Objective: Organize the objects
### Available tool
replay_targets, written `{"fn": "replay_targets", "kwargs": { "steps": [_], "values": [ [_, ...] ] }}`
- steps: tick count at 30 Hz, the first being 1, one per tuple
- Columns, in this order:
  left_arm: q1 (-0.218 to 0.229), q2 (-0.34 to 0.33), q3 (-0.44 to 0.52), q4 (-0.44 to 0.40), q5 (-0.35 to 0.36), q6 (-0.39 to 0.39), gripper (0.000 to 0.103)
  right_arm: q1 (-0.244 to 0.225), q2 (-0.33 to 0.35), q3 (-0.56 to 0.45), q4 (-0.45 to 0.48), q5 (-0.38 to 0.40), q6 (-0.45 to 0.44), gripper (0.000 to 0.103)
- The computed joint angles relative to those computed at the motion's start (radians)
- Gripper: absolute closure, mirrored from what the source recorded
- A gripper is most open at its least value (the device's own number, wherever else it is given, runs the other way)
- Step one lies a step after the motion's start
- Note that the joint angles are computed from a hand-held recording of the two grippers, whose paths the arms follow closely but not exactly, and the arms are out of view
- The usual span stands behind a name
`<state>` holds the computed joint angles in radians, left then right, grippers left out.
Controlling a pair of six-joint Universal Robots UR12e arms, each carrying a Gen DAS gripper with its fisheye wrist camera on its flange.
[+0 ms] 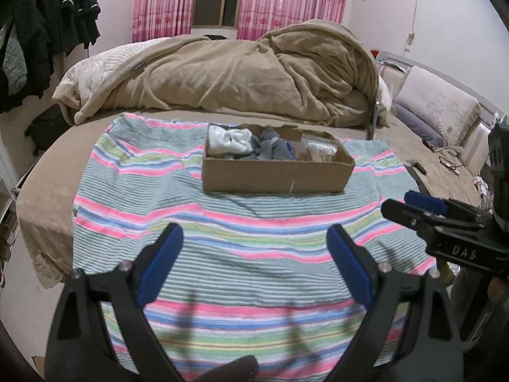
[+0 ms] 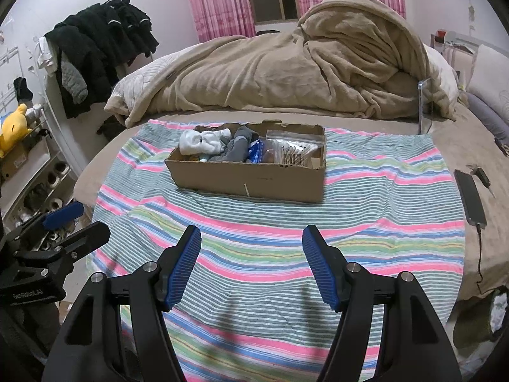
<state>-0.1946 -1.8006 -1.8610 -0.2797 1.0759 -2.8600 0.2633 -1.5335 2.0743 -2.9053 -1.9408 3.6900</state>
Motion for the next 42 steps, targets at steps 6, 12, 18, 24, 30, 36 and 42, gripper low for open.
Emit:
{"fn": "replay_targets", "kwargs": {
  "steps": [6,12,18,24,30,36,42],
  "values": [
    [-0.008,-0.005,0.001,0.004,0.019,0.012,0.01,-0.006,0.002,0.001,0.004,0.008,0.004,0.033],
    [-0.014,-0.016,0.011,-0.005,0.046,0.008,0.007,-0.013,0.007,-0.001,0.016,0.021,0.006,0.023],
    [-0.009,-0.018,0.012,-0.006,0.02,0.011,0.006,-0.014,0.013,-0.004,0.009,0.019,0.004,0.023],
    [-0.008,-0.019,0.016,-0.011,0.022,-0.002,0.006,-0.013,0.012,-0.006,0.014,0.015,0.006,0.023],
    [-0.01,-0.015,0.01,0.005,0.031,0.0,0.006,-0.013,0.012,-0.006,0.013,0.013,0.007,0.023],
    [-0.011,-0.015,0.006,0.029,0.033,0.001,0.006,-0.014,0.01,-0.004,0.011,0.016,0.006,0.023],
    [-0.011,-0.015,0.008,0.022,0.033,-0.004,0.006,-0.017,0.008,-0.001,0.004,0.025,0.01,0.023]
  ]
}}
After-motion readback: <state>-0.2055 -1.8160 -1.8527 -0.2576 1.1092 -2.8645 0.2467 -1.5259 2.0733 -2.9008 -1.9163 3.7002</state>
